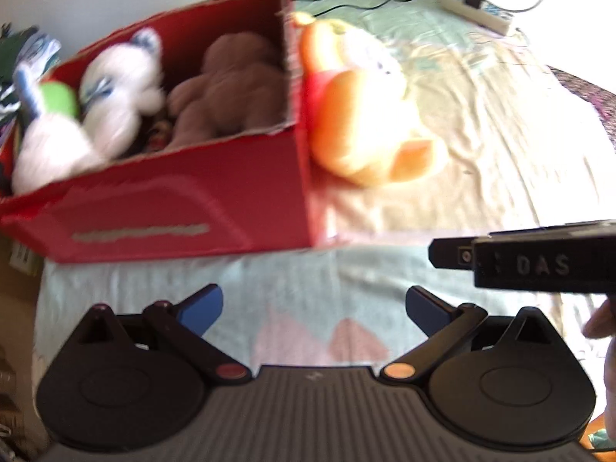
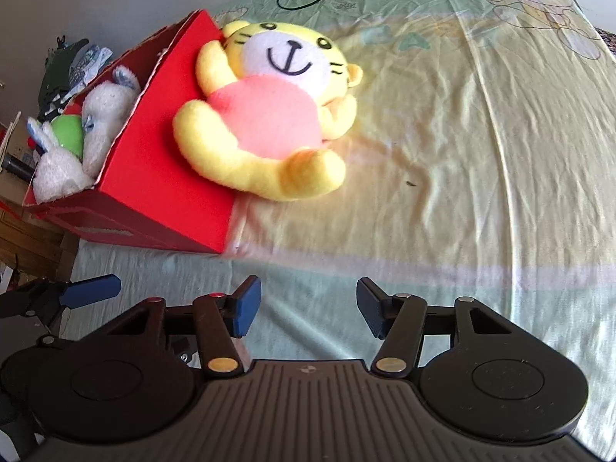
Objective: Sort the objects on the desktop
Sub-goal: 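Move the right gripper toward the yellow tiger plush beside the box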
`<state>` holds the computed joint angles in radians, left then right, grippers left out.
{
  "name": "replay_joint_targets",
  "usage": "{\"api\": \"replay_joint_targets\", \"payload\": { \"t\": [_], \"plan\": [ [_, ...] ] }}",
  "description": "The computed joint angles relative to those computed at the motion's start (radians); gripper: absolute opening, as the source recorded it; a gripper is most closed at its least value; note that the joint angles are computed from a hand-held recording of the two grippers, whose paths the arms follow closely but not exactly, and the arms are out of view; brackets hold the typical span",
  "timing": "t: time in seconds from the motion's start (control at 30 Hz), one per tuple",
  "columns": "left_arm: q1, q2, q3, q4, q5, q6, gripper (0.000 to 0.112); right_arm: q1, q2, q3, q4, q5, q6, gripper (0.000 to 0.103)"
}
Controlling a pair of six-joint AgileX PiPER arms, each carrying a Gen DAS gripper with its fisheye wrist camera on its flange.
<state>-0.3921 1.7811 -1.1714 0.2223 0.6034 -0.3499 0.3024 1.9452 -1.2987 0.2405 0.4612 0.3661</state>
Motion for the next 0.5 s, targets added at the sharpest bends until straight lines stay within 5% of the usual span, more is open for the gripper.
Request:
{"api": "replay_joint_targets", "payload": {
  "t": [0.17,0.5],
  "plan": [
    [-0.088,0.021,-0.032,0.146,-0.032,-0.103,0.101,-0.09,-0.039,0.063,0.16,-0.052,-0.161,0.046],
    [-0.109,0.098,-0.109,0.075,-0.096,0.026,0.099,-0.208,0.019,0.013,0.609,-0.015,-0.565,0.046]
  ]
}}
